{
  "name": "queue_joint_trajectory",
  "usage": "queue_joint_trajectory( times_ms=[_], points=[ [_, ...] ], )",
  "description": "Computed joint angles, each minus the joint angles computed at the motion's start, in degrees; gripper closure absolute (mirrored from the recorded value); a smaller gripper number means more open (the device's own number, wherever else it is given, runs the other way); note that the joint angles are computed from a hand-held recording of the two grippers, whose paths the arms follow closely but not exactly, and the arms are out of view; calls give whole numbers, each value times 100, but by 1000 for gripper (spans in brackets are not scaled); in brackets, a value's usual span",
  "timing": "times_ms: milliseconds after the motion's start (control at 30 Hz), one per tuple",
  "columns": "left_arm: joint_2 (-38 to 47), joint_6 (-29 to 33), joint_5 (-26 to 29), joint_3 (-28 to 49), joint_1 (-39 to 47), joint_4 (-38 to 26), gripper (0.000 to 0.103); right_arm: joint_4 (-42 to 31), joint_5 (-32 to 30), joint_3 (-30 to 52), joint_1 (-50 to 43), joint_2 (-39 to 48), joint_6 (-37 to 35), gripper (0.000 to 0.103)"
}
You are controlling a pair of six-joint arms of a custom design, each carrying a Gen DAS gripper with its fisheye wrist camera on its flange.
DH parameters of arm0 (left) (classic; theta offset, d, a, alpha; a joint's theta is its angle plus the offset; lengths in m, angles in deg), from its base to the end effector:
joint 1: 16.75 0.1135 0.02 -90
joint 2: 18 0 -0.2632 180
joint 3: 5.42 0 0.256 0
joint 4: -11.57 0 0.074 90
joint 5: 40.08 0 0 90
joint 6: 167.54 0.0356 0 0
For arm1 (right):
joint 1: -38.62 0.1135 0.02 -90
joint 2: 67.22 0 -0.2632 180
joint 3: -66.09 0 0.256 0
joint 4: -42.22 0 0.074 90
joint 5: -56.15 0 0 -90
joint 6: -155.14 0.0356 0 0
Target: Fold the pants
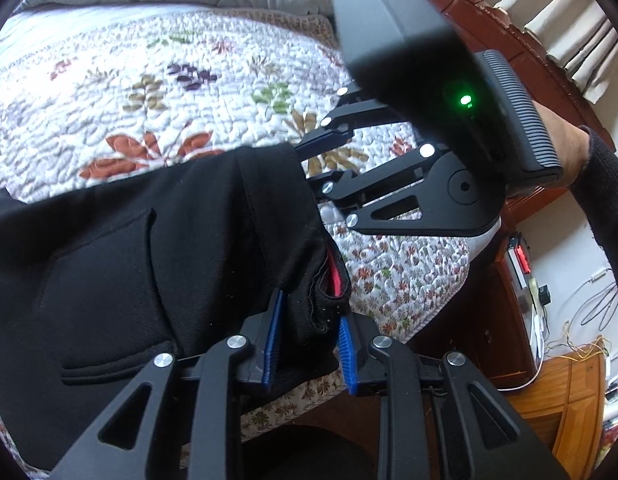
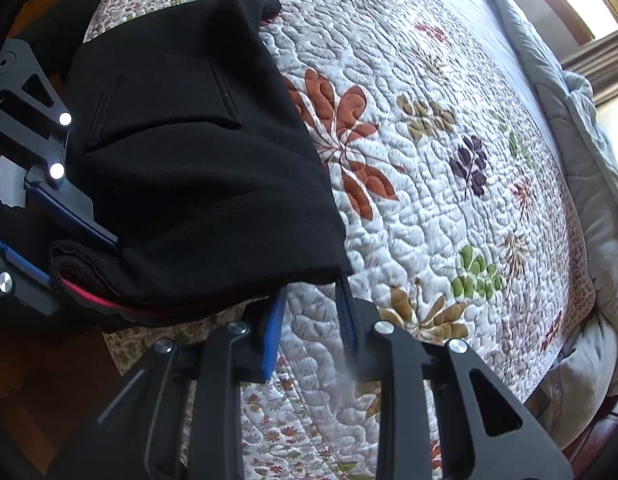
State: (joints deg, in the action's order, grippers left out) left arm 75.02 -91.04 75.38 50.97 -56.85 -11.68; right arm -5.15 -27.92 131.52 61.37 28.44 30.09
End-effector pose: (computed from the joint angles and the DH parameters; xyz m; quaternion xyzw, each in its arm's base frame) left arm 0.2139 -0.2002 0.1318 0.2724 0.9035 -0.3042 0.1303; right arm 0.2694 0.1090 0.1397 -0.4749 0.8719 -0.0627 0.1017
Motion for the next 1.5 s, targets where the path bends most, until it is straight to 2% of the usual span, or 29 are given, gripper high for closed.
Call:
queue_joint_trajectory(
  times_ms=[67,167,233,300,400,467,500,533,667,767,800,833,867,933,967,1033,1100,1167,1233,1300,1367,1433,1467,1500],
  points=[
    [156,-2,198,34,47,-24,73,59,107,-105,-25,-56,162,82],
    [193,-63,690,-7,256,-69,52,44,90,-260,-196,-266,694,81],
    [-75,89,1249,-114,516,-255,41,2,101,-384,-384,-450,1157,78],
    [-626,483,1529,-331,864,-466,32,-68,-142,-569,-693,-742,1598,77],
    [-1029,1360,2159,-407,1912,-1074,28,-82,-460,-755,-947,-1198,2250,77],
    [-924,1851,2400,-282,2741,-1320,27,-7,-919,-772,-971,-1519,2822,74],
    [-761,2033,2504,-178,3167,-1354,27,129,-1431,-749,-941,-1612,3230,71],
    [-390,2225,2637,73,3596,-1453,28,294,-1934,-711,-870,-1568,3602,66],
    [1575,3060,3436,1682,4377,-2557,34,1244,-2947,-687,-358,-984,4742,66],
    [3187,3760,3815,3146,4482,-3770,36,2771,-3652,-1539,-295,-893,5633,65],
    [3467,3792,3815,3358,4494,-3857,40,3110,-3695,-1800,-301,-946,5825,63],
    [3791,3537,3751,3577,4517,-3627,41,3459,-3751,-2088,-324,-1001,6053,63],
    [4099,3541,3863,3823,4553,-3754,42,3808,-3790,-2417,-365,-1068,6273,64],
    [5110,3668,4450,4719,4672,-4619,45,4403,-3809,-3042,-522,-1093,6585,65],
    [5541,3843,4824,5098,4764,-5094,45,4685,-3829,-3297,-598,-1038,6715,66],
    [5995,3682,5386,5357,4910,-5322,47,5378,-3846,-3817,-684,-925,6912,79],
    [6200,3707,5684,5419,5008,-5514,47,5762,-3867,-4153,-766,-999,7101,84],
    [6021,3578,5700,5152,5058,-5288,46,5579,-3928,-4222,-861,-1296,7251,82],
    [5732,3663,5645,4816,5129,-5243,41,4710,-3650,-4128,-758,-2096,7265,71],
    [5510,4268,5546,4641,5189,-5683,38,3720,-3103,-4090,-560,-3354,7514,61],
    [5099,4993,5220,4317,5336,-6058,34,3221,-2890,-4050,-448,-4151,7754,60],
    [4434,4845,4873,3578,5435,-5431,27,2785,-2508,-3901,-114,-4430,7895,53],
    [4197,4836,4712,3342,5522,-5257,26,2434,-2116,-3786,145,-4486,8041,48],
    [4010,4856,4583,3173,5589,-5158,25,2243,-1964,-3794,157,-4522,8243,32]
  ],
)
